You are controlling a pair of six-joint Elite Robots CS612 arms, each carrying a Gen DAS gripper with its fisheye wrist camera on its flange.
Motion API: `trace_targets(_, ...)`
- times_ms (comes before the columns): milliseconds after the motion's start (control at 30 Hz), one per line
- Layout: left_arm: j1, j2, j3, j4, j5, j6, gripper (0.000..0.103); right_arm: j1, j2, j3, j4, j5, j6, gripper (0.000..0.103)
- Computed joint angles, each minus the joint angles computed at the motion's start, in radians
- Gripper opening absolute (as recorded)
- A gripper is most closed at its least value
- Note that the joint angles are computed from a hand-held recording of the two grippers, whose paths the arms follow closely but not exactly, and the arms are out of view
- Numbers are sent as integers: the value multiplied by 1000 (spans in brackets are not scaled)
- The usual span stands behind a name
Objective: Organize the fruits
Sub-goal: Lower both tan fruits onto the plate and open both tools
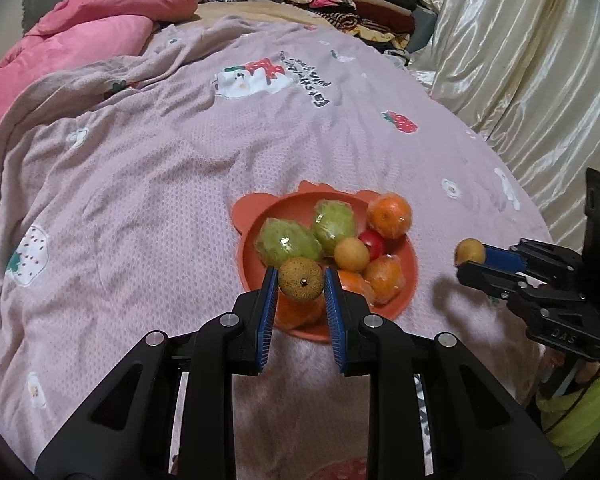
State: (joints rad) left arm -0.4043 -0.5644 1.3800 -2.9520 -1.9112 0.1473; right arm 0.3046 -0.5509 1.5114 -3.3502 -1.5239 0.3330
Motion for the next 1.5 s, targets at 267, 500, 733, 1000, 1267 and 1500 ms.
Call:
trace_targets(267,-2,25,-44,37,20,-6,16,-7,13,-17,8,1,7,25)
trace_targets(500,-3,39,-64,55,34,-3,16,-11,19,-22,13,-9,26,25)
trace_targets(733,-3,47,-73,57,30,-4,16,-11,28,-43,41,-9,20,25)
trace_targets(1000,-3,47,-72,56,25,-8,16,-8,40,-72,83,-13,9,25)
trace_targets(1267,-1,51,-76,56,20,-8,16,-6,49,-91,111,-20,14,25)
trace_targets(1500,-1,52,-78,56,16,-9,16,-4,57,-105,121,-20,18,25)
